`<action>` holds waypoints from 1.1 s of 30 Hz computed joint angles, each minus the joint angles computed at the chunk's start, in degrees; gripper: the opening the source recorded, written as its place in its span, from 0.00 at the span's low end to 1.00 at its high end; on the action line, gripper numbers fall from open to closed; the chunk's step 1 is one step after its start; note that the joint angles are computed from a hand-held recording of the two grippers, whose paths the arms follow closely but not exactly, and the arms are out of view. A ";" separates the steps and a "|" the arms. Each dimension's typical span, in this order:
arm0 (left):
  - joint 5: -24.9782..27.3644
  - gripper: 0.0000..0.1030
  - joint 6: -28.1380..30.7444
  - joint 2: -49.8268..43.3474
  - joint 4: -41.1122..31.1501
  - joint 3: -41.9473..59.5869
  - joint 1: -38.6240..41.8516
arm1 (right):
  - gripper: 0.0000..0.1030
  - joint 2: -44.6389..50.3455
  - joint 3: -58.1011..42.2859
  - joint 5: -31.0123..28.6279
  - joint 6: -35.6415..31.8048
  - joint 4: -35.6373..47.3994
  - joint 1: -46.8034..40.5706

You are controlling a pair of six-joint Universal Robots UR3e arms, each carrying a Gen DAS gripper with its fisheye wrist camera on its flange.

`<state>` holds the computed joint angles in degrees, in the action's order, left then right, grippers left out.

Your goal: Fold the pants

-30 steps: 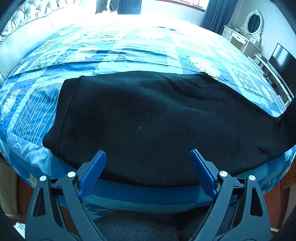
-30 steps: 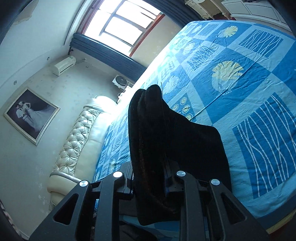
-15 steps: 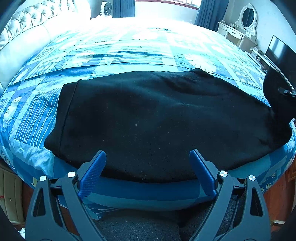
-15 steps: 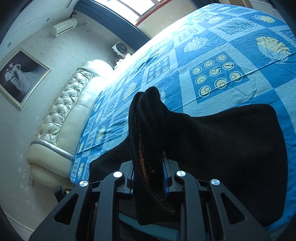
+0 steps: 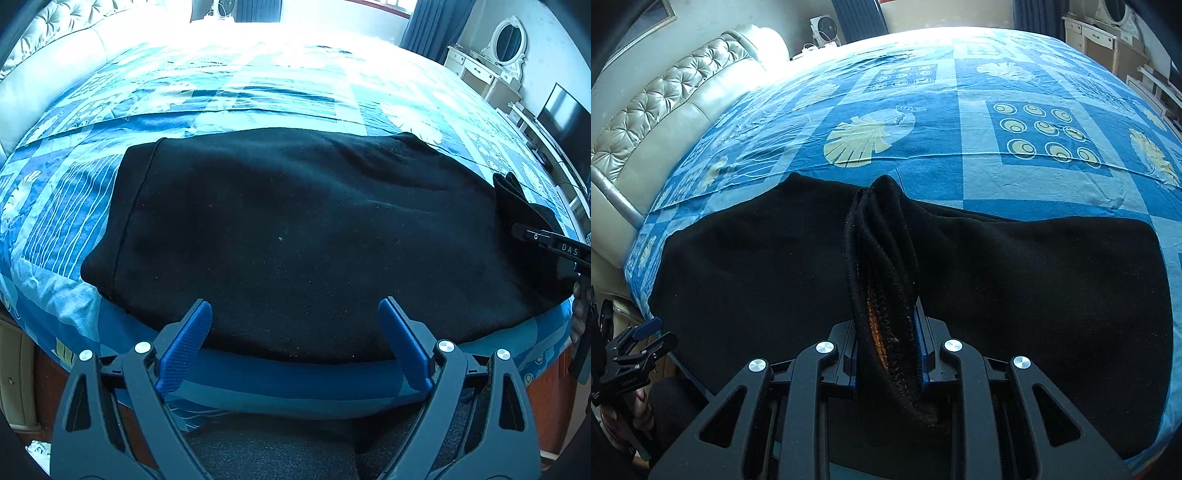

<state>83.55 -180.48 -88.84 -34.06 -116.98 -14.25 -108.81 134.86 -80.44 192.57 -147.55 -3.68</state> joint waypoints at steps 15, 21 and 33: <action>0.05 0.89 0.16 -0.08 0.08 0.06 -0.16 | 0.37 4.72 0.14 4.23 6.13 -6.51 3.08; -0.10 0.89 -0.31 0.44 0.68 -0.20 -0.01 | 0.44 6.10 0.51 3.63 8.90 -10.11 5.41; -0.56 0.89 -0.64 1.04 1.63 -0.61 -0.13 | 0.60 9.74 -2.23 -5.59 12.77 -15.76 16.16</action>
<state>82.99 -181.12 -87.80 -32.43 -117.59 -14.38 -99.07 132.63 -86.03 205.34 -163.31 12.48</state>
